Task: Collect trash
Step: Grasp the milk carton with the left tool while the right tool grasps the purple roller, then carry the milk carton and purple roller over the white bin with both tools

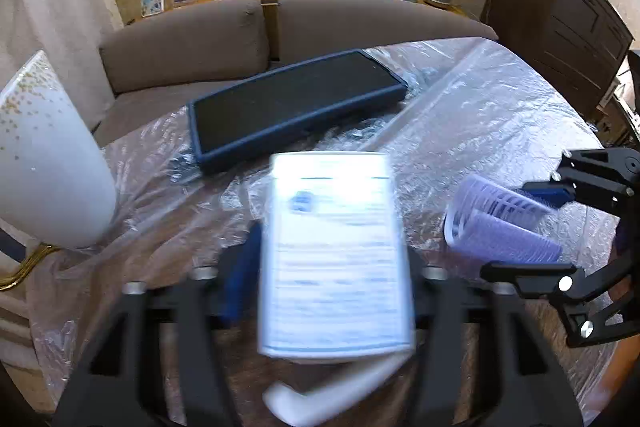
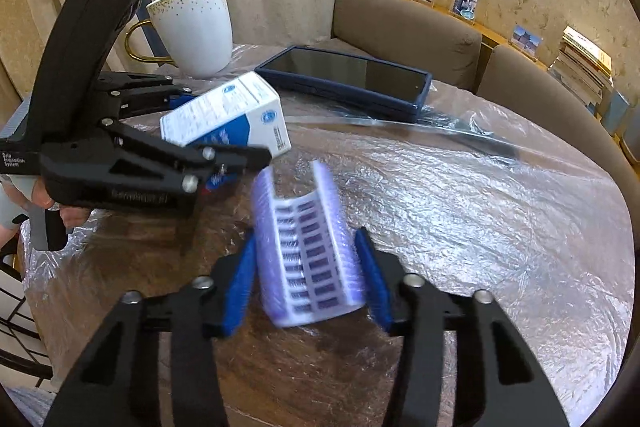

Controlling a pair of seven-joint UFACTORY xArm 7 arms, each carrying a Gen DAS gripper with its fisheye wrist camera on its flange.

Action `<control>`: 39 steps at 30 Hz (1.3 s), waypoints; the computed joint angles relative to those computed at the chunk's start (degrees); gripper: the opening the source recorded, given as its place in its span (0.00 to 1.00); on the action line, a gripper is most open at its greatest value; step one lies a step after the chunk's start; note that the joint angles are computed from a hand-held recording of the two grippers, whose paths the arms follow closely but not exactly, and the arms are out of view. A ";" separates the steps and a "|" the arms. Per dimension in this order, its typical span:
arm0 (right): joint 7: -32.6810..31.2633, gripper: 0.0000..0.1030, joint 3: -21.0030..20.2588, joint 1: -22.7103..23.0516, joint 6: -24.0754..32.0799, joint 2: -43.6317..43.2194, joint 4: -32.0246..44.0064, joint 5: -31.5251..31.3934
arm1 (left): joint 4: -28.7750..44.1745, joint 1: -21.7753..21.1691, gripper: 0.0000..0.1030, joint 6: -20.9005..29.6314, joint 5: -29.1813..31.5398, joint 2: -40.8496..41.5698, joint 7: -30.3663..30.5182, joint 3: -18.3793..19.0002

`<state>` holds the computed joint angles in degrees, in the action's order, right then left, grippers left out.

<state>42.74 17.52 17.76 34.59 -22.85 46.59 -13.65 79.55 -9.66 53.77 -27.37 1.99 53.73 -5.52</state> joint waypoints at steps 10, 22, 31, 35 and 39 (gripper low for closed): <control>4.66 0.41 0.77 -0.22 -1.23 -3.62 -2.24 1.60 | -2.31 0.65 0.46 0.66 -4.48 -3.89 2.70 1.14; 7.55 0.41 1.95 0.33 -0.39 -8.85 -4.35 3.45 | -7.18 0.56 0.46 0.93 -7.05 -10.38 4.08 3.73; 11.83 0.41 4.47 1.69 2.33 -14.52 -6.58 5.60 | -13.59 0.37 0.46 1.75 -7.44 -17.17 2.97 6.24; 13.91 0.41 5.73 2.63 3.70 -16.69 -7.17 6.21 | -16.93 0.05 0.46 2.07 -7.13 -20.72 3.34 7.54; 16.29 0.41 7.31 3.60 5.22 -18.56 -7.28 6.70 | -19.91 -0.24 0.46 2.89 -6.87 -24.34 3.80 9.08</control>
<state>59.03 24.83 21.36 39.81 -41.41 39.31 -6.95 59.64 -9.90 56.66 -34.24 -22.35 57.54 3.56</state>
